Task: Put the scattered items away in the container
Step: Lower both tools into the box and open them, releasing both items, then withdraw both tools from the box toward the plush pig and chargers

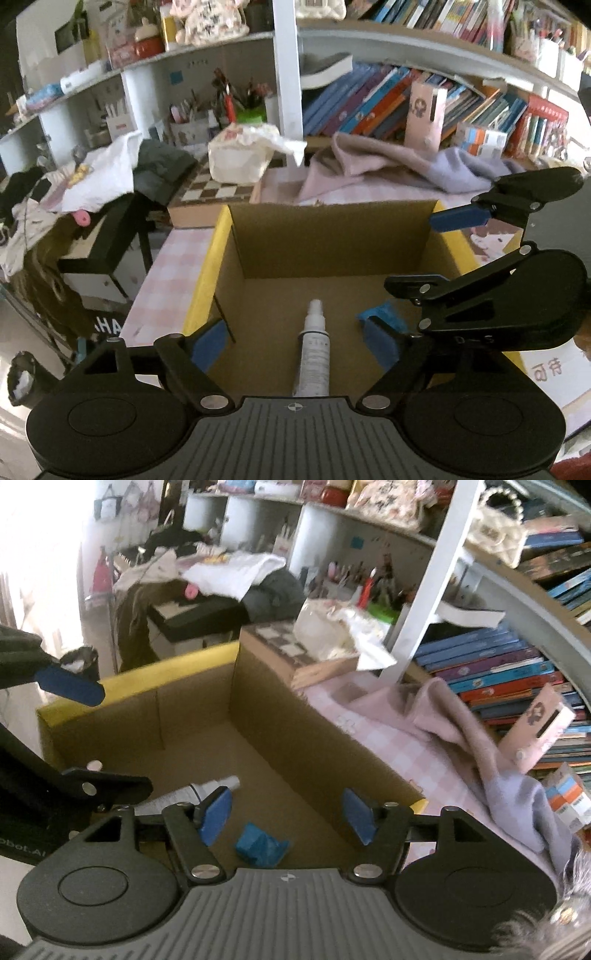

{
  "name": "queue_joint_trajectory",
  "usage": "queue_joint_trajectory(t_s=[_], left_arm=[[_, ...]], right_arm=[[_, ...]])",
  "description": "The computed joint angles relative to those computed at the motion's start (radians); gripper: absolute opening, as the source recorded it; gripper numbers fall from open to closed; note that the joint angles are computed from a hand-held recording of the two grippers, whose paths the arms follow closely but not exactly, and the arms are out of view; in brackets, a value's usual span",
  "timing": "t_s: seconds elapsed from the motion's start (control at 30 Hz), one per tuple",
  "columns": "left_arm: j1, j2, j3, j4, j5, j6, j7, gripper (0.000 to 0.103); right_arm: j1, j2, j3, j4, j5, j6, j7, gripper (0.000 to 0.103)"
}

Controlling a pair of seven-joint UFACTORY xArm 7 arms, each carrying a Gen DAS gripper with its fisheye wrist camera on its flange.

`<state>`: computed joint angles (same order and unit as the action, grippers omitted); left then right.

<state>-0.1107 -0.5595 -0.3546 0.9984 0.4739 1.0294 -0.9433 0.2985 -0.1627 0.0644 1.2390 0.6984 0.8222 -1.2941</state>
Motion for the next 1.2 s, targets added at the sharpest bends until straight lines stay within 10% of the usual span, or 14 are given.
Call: queue_joint_trajectory(t_s=[0.43, 1.2], left_arm=[[-0.027, -0.155, -0.11, -0.022, -0.012, 0.083, -0.065, 0.089], [-0.068, -0.296, -0.301, -0.031, -0.136, 0.102, -0.125, 0.094]], right_arm=[[0.038, -0.295, -0.091, -0.222, 0.063, -0.013, -0.009, 0.07], [-0.031, -0.879, -0.287, -0.593, -0.134, 0.018, 0.3, 0.09]])
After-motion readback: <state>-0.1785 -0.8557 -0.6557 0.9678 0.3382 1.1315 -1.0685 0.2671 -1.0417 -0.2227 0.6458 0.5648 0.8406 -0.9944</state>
